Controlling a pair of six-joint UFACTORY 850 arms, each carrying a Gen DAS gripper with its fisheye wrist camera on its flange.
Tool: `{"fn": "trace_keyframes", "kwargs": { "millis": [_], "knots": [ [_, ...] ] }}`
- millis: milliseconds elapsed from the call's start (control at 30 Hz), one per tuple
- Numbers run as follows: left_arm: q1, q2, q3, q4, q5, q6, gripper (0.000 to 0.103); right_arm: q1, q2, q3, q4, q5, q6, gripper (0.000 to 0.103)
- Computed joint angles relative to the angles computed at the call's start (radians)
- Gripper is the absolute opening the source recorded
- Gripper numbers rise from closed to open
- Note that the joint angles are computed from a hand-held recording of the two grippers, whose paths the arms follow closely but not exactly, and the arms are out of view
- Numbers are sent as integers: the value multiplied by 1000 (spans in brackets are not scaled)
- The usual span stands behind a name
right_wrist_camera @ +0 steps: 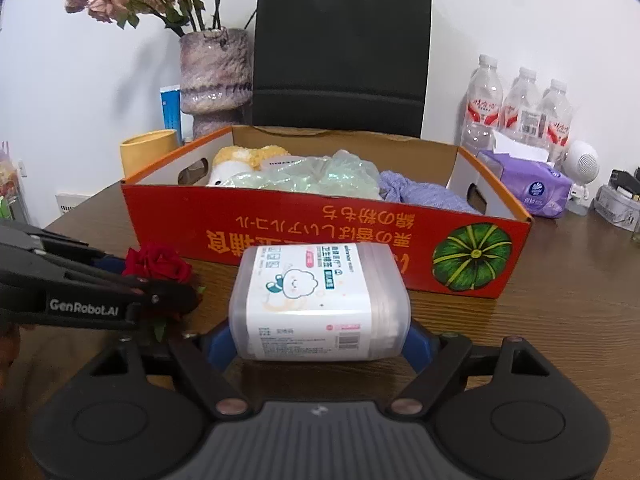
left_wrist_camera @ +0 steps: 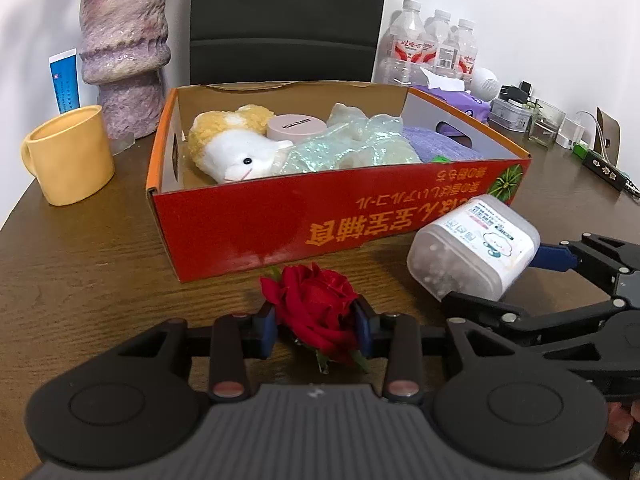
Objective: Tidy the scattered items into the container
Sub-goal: 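Grasp the red rose with the left gripper while the right grasps the white wipe box, then lift the rose and wipe box and carry both over the box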
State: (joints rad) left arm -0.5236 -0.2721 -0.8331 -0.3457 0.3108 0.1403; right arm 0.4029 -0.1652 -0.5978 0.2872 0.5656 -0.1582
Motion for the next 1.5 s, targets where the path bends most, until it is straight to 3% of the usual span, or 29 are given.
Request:
{"fn": "trace_keyframes", "kwargs": {
  "millis": [500,700,833,1033,1333,1500],
  "knots": [
    [-76,119,135,-85,88,11,38,-7,140,141,-18,51,13,81],
    [-113,192,191,-133,134,18,38,-46,217,189,-89,23,99,81],
    [-122,237,199,-135,120,22,38,-86,265,192,-153,-26,147,81],
    [-100,291,170,26,47,-114,38,-147,337,171,-253,-78,197,81],
    [-98,297,47,-234,9,135,38,-222,363,56,-423,-165,303,81],
    [-101,281,-45,-455,-6,364,38,-246,354,-35,-549,-225,414,81]
  ]
}}
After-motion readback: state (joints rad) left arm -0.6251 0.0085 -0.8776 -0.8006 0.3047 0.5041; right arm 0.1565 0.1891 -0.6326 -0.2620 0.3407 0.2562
